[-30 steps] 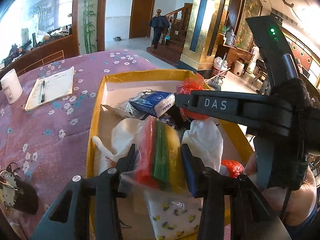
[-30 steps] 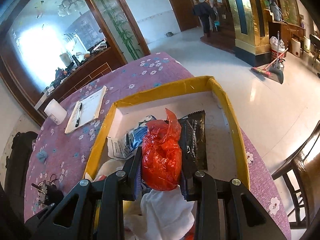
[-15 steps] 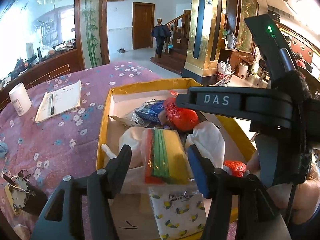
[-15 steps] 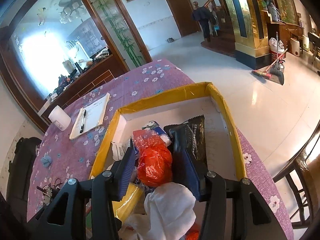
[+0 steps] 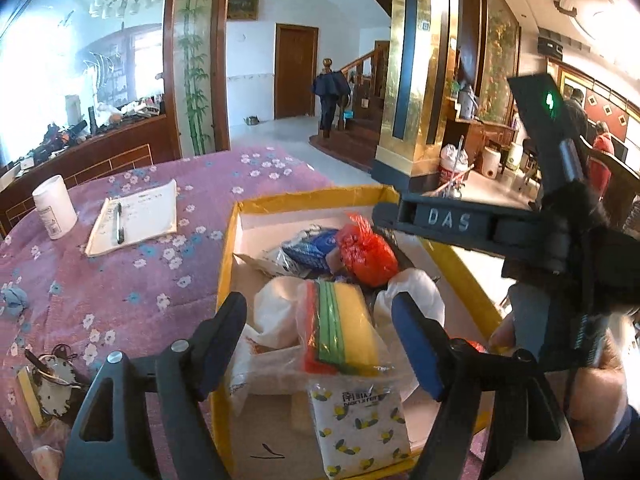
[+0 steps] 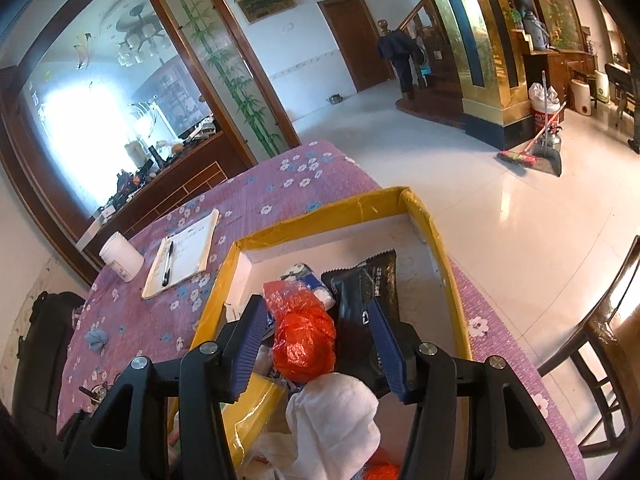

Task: Organize soft objects
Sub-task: 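Carry the sponges and red bag into the yellow box and open both grippers, then move both open grippers back toward the remaining items on the table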

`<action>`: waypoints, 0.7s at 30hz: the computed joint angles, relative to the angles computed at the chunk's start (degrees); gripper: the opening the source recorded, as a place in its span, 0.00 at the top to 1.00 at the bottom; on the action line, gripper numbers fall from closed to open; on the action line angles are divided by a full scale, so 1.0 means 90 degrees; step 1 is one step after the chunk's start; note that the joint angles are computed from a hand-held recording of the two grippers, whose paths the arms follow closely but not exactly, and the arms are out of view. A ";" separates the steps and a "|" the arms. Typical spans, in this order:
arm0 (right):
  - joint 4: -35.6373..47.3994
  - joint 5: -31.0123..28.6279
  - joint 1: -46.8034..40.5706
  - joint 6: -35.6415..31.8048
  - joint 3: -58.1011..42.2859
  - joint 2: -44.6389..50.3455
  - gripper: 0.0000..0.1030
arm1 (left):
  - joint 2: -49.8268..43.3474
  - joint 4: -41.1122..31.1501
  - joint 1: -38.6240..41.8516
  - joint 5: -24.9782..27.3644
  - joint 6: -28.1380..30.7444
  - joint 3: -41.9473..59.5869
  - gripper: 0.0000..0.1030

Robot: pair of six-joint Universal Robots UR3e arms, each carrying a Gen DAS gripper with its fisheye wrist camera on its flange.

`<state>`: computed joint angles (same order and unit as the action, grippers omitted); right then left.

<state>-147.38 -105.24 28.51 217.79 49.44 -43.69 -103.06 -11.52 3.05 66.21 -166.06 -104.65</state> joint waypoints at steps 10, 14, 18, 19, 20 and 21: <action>-0.0149 -0.0068 0.0053 0.0265 0.0493 -0.0347 0.43 | 0.1504 -0.0589 0.0527 -0.0375 0.0156 -0.0671 0.19; -0.0306 -0.0462 0.0504 0.0330 0.0685 -0.0538 0.33 | 0.2399 -0.0918 0.1168 -0.0712 0.0491 -0.1249 0.18; -0.0142 -0.0630 0.1019 0.0306 0.0223 -0.0266 0.30 | 0.3363 -0.1264 0.2069 -0.1222 0.0960 -0.1931 0.16; -0.0003 -0.0654 0.1141 0.0276 -0.0037 -0.0124 0.30 | 0.3666 -0.1305 0.2389 -0.1398 0.1108 -0.2191 0.15; 0.0164 -0.0739 0.1288 0.0252 -0.0351 0.0042 0.30 | 0.3854 -0.1331 0.2591 -0.1503 0.1196 -0.2344 0.15; 0.0298 -0.0827 0.1405 0.0258 -0.0610 0.0185 0.30 | 0.4013 -0.1358 0.2769 -0.1591 0.1289 -0.2481 0.14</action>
<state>-144.70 -112.68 41.16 220.11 43.94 -42.03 -66.95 -23.74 27.97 51.90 -154.47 -126.98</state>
